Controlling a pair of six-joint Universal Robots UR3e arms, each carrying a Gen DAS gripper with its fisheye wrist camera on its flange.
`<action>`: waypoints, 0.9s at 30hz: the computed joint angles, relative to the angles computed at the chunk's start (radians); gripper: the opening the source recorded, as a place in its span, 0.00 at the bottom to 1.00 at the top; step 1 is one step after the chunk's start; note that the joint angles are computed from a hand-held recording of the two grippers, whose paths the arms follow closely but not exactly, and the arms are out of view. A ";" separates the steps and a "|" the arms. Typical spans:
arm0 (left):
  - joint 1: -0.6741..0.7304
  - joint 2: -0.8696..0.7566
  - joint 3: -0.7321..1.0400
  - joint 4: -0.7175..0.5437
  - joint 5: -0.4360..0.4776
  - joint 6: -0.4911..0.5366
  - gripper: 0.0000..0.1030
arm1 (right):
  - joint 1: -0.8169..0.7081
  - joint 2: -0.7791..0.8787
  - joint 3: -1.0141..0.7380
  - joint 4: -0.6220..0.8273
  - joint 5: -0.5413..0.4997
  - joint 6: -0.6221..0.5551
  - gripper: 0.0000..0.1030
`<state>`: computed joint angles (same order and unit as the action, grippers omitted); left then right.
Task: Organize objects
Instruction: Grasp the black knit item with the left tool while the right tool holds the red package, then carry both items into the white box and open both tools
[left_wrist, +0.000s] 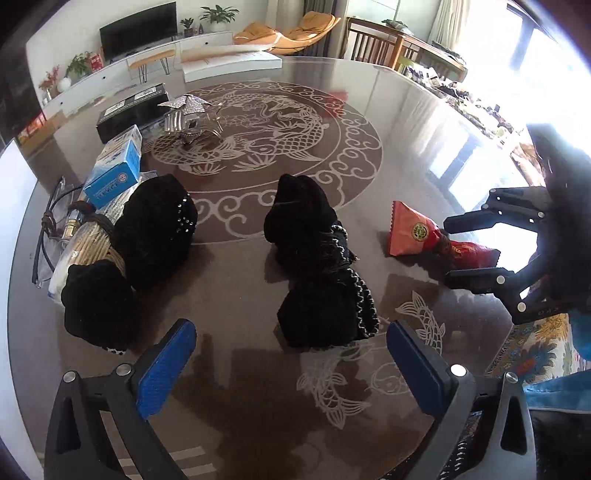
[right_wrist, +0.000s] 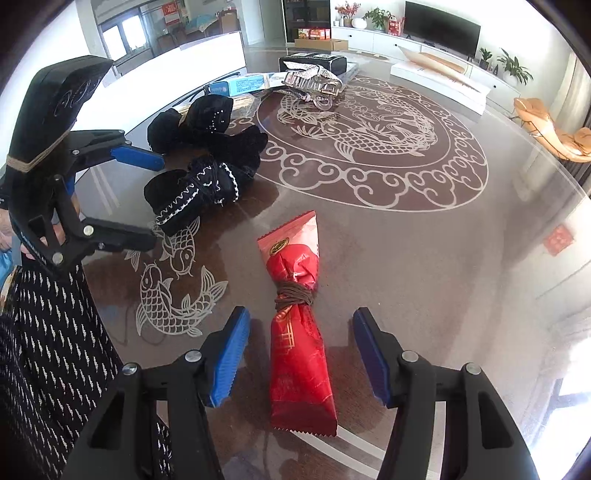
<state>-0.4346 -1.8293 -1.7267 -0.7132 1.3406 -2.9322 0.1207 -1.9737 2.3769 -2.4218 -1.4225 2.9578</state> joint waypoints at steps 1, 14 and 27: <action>0.002 -0.019 0.027 -0.006 0.003 -0.030 1.00 | 0.010 0.007 -0.010 0.007 -0.010 0.000 0.58; -0.194 -0.208 0.273 -0.026 0.252 -0.217 0.32 | 0.098 0.142 -0.118 0.004 -0.114 -0.038 0.20; 0.476 0.626 -0.246 -0.139 0.005 -0.115 0.32 | 0.131 0.242 -0.492 0.077 0.105 0.135 0.20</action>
